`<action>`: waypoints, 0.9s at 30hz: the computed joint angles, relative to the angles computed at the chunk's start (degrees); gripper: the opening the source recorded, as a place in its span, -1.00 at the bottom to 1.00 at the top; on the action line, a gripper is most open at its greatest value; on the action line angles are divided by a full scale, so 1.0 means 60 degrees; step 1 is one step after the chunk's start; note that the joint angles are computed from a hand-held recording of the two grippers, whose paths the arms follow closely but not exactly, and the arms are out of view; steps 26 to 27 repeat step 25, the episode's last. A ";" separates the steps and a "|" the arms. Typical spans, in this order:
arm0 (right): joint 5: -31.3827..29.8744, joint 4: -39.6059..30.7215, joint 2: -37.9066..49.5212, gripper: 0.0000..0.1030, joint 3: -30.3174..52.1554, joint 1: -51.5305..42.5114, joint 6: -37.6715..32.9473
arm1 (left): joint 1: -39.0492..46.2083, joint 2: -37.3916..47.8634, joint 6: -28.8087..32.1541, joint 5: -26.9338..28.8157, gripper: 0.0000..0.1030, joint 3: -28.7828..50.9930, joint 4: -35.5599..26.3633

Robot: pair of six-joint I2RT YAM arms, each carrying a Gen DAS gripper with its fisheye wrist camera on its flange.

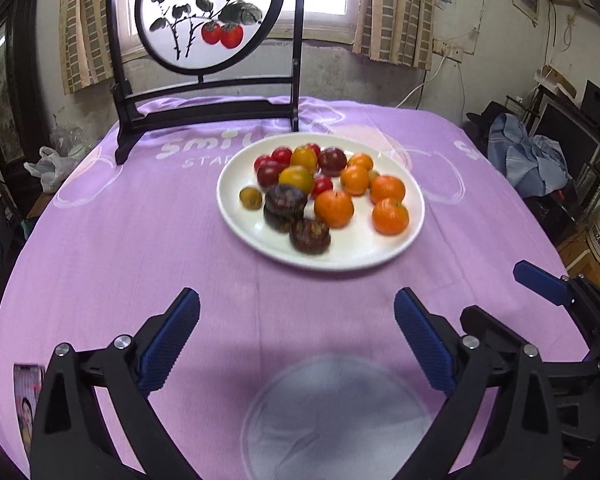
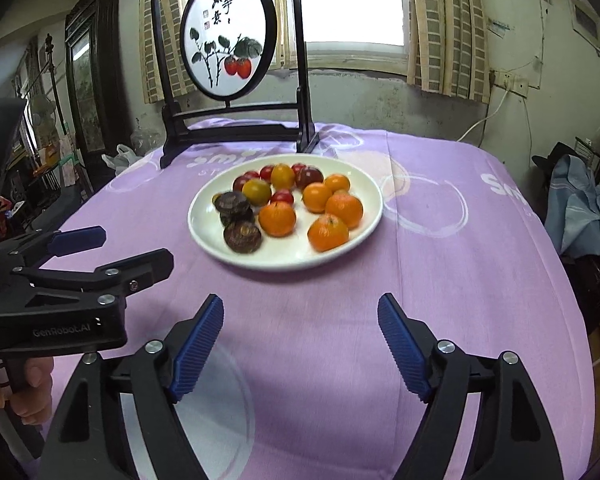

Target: Organize fruits

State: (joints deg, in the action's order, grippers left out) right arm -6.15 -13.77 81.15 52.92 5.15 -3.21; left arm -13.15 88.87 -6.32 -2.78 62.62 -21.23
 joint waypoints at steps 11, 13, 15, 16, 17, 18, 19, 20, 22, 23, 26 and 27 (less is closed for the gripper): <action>0.0389 0.0246 -0.1140 0.66 -0.2091 0.0229 0.0178 | 0.0205 -0.1249 -0.0312 0.0003 0.91 -0.2693 0.0723; 0.0470 0.0242 -0.1316 0.66 -0.2343 0.0212 0.0147 | 0.0182 -0.1309 -0.0275 -0.0103 0.91 -0.3001 0.0913; 0.0488 0.0221 -0.1457 0.67 -0.2511 0.0179 0.0148 | 0.0235 -0.1334 -0.0280 0.0083 0.91 -0.3234 0.1015; 0.0469 0.0197 -0.1502 0.69 -0.2572 0.0137 0.0151 | 0.0254 -0.1278 -0.0256 0.0156 0.91 -0.3262 0.1026; 0.0459 0.0153 -0.1509 0.71 -0.2623 0.0100 0.0196 | 0.0255 -0.1230 -0.0240 0.0194 0.91 -0.3307 0.1026; 0.0477 0.0105 -0.1438 0.74 -0.2620 0.0091 0.0249 | 0.0250 -0.1158 -0.0227 0.0227 0.91 -0.3353 0.1058; 0.0497 0.0047 -0.1394 0.75 -0.2618 0.0095 0.0291 | 0.0253 -0.1094 -0.0198 0.0270 0.91 -0.3397 0.1093; 0.0498 0.0009 -0.1305 0.75 -0.2639 0.0072 0.0350 | 0.0231 -0.0995 -0.0191 0.0245 0.91 -0.3441 0.1145; 0.0538 -0.0009 -0.1076 0.75 -0.2615 0.0071 0.0401 | 0.0174 -0.0798 -0.0218 0.0145 0.91 -0.3537 0.1304; 0.0635 -0.0021 -0.0900 0.75 -0.2590 0.0086 0.0439 | 0.0163 -0.0664 -0.0225 0.0114 0.91 -0.3576 0.1383; 0.0683 -0.0071 -0.0630 0.76 -0.2527 0.0053 0.0501 | 0.0017 -0.0627 -0.0099 -0.0156 0.91 -0.3744 0.1703; 0.0683 -0.0071 -0.0630 0.76 -0.2527 0.0053 0.0501 | 0.0017 -0.0627 -0.0099 -0.0156 0.91 -0.3744 0.1703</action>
